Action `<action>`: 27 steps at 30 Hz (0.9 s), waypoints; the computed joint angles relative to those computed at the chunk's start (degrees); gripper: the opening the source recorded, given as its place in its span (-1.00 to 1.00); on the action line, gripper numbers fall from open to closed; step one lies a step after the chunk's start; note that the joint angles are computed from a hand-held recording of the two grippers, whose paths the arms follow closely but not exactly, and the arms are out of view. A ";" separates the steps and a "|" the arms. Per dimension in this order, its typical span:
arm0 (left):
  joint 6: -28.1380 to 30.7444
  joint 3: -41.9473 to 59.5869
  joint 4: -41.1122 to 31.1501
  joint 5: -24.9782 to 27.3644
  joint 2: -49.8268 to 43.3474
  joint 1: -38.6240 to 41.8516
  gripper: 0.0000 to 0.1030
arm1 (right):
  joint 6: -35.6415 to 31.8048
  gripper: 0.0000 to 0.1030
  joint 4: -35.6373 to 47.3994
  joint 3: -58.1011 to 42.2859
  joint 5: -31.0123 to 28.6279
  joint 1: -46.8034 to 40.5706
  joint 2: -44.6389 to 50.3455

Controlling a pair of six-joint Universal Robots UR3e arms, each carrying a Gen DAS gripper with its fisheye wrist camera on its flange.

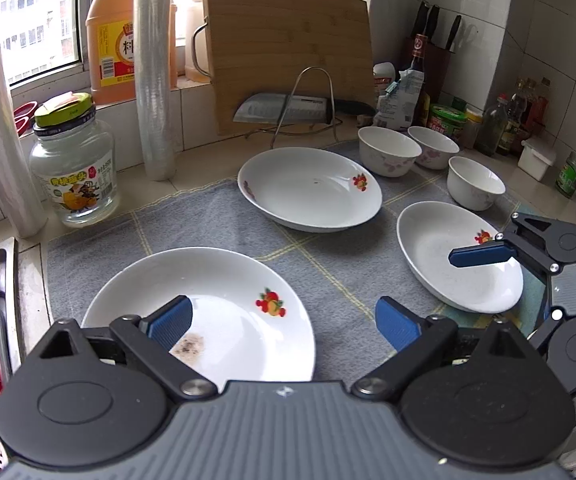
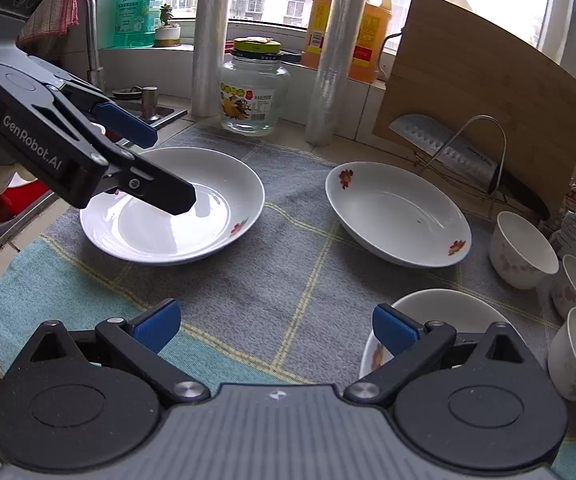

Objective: Organize plates and bowls

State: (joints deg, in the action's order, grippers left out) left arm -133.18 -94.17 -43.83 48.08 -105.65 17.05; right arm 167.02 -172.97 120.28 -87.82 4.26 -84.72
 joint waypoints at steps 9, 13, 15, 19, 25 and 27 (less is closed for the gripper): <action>-9.85 -15.64 13.78 3.96 8.08 -6.82 0.90 | -4.85 1.00 1.23 17.03 7.57 -15.13 -18.85; -11.48 -18.65 16.52 6.34 8.97 -10.20 0.90 | -7.96 1.00 4.20 21.62 11.45 -22.29 -26.01; -11.76 -19.73 18.81 7.33 8.30 -11.98 0.90 | -8.88 1.00 6.19 23.09 12.12 -24.98 -28.92; -10.09 -18.99 19.99 9.26 5.47 -15.09 0.90 | -8.87 1.00 8.44 25.23 13.06 -29.11 -32.32; -6.06 -16.14 20.16 9.25 -0.44 -18.04 0.90 | -3.24 1.00 9.18 23.38 7.17 -28.08 -30.32; -4.82 -14.93 20.00 9.45 -2.23 -18.83 0.90 | -1.51 1.00 8.75 22.08 3.94 -26.34 -28.39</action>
State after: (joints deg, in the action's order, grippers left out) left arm -138.00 -109.10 -23.83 57.53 -107.88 -1.78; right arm 165.51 -164.23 142.36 -83.88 -22.09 -113.11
